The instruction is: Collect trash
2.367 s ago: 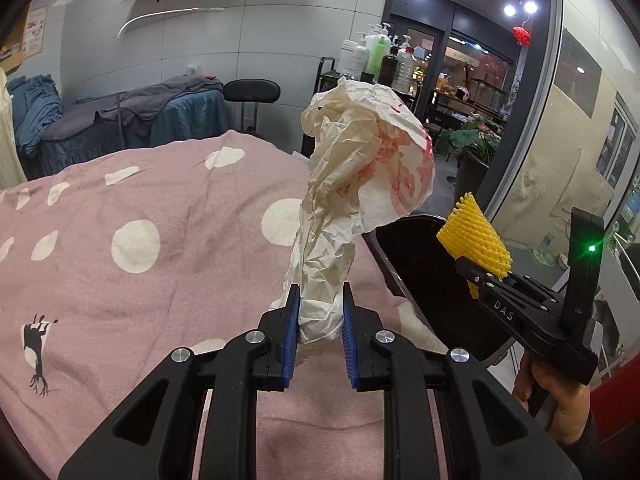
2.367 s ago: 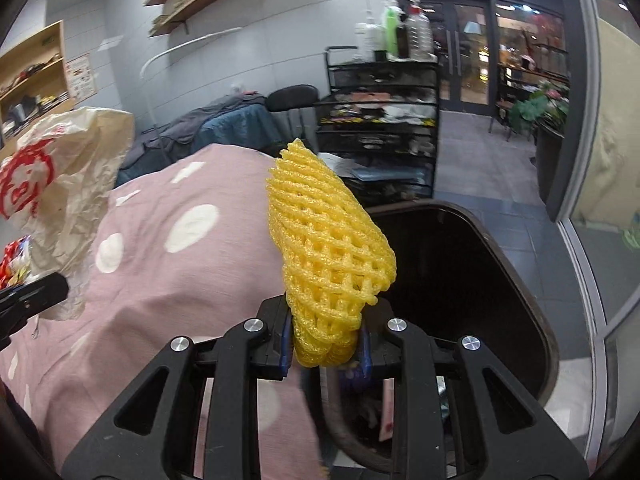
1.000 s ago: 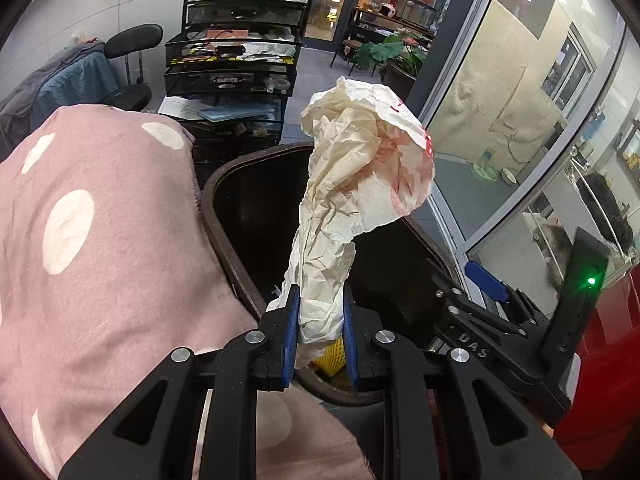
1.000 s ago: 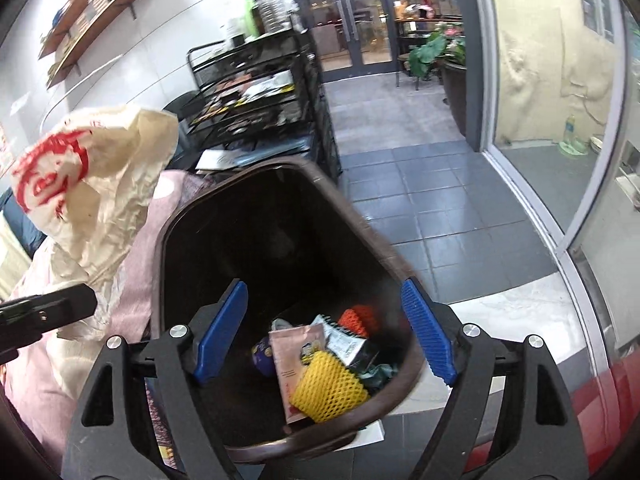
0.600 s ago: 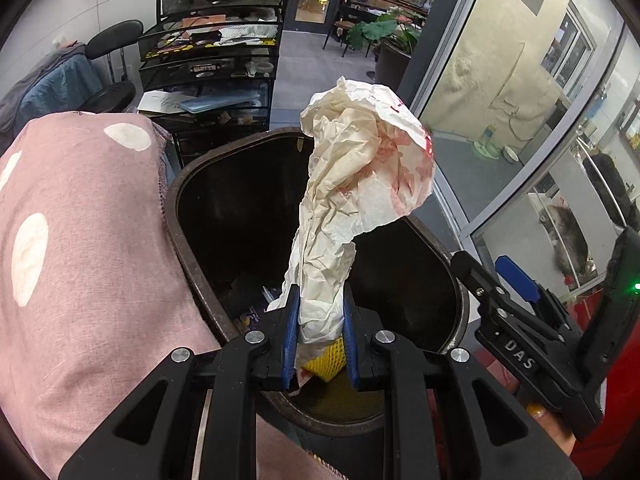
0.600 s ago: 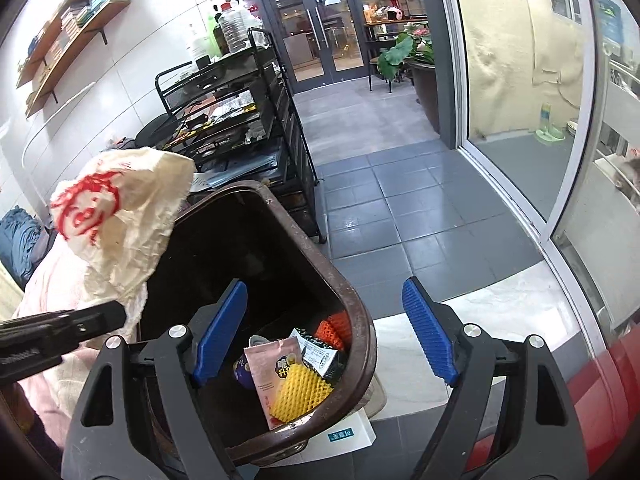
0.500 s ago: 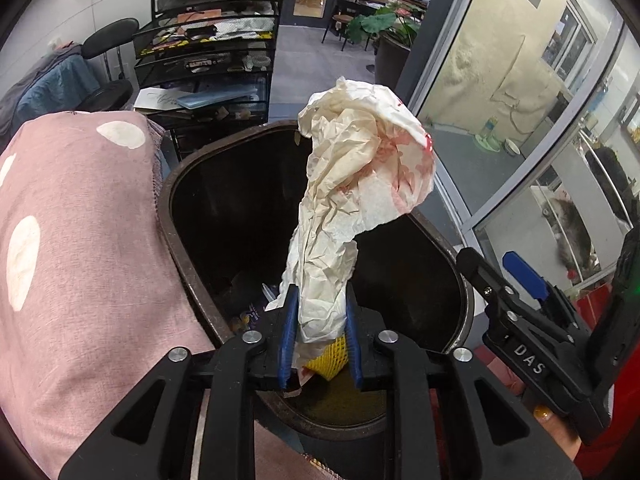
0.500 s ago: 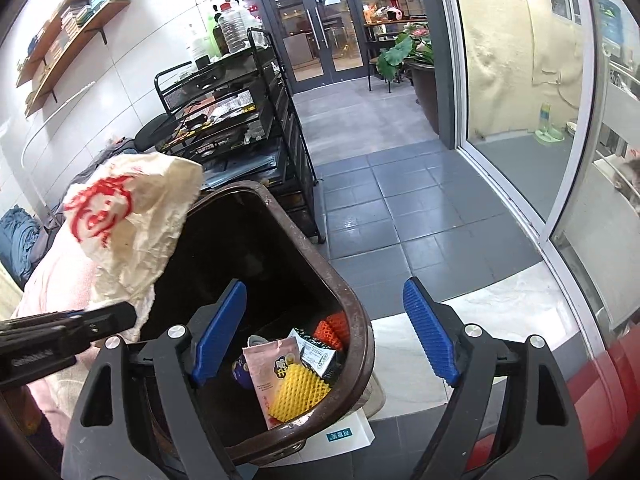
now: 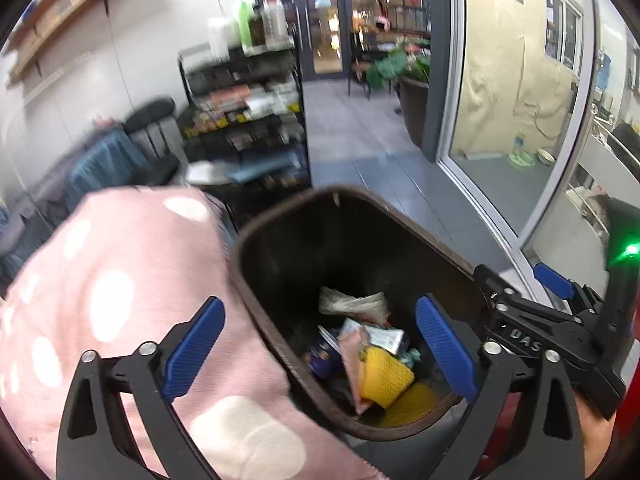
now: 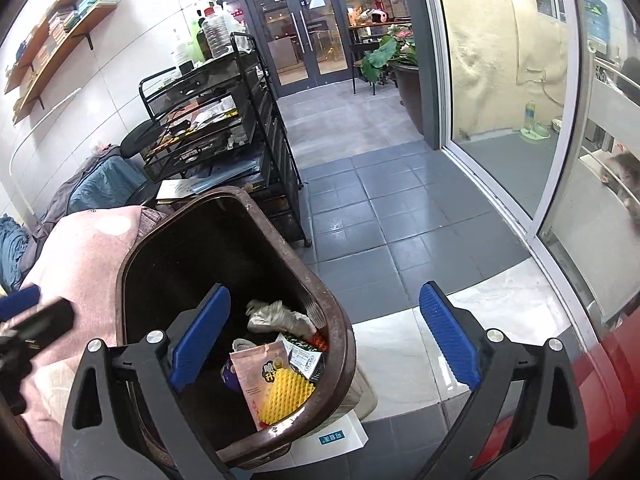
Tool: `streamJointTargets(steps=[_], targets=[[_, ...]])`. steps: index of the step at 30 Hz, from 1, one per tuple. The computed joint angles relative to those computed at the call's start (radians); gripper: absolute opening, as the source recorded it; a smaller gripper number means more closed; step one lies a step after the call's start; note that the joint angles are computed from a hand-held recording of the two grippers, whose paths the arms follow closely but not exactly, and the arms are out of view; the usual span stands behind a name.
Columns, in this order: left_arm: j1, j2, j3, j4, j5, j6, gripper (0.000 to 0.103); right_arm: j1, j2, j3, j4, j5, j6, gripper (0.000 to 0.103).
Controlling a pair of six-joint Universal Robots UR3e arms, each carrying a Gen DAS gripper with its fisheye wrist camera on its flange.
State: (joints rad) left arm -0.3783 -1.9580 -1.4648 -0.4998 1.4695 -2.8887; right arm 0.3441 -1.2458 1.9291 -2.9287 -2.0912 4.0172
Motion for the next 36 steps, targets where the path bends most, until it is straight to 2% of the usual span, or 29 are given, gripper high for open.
streamJointTargets(steps=[4,8,21,24,29,31,36], targets=[[0.023,0.103,-0.134,0.109,0.000,0.007,0.098,0.027,0.006,-0.006,-0.019,-0.014,-0.012,0.095],[0.068,0.195,-0.241,0.165,-0.027,-0.008,0.098,0.078,0.034,-0.048,-0.038,-0.049,-0.040,0.097],[0.238,0.471,-0.593,0.404,0.013,-0.049,0.098,0.295,0.180,-0.317,-0.059,-0.168,-0.155,0.097],[0.294,0.536,-0.661,0.425,0.008,-0.054,0.098,0.347,0.231,-0.392,-0.079,-0.195,-0.193,0.097],[0.434,0.674,-0.771,0.413,-0.068,-0.074,0.098,0.406,0.290,-0.502,-0.078,-0.211,-0.240,0.097],[0.475,0.723,-0.814,0.424,-0.070,-0.074,0.098,0.434,0.316,-0.551,-0.069,-0.225,-0.250,0.098],[0.596,0.846,-0.918,0.434,-0.121,-0.049,0.098,0.483,0.356,-0.620,-0.082,-0.239,-0.283,0.098]])
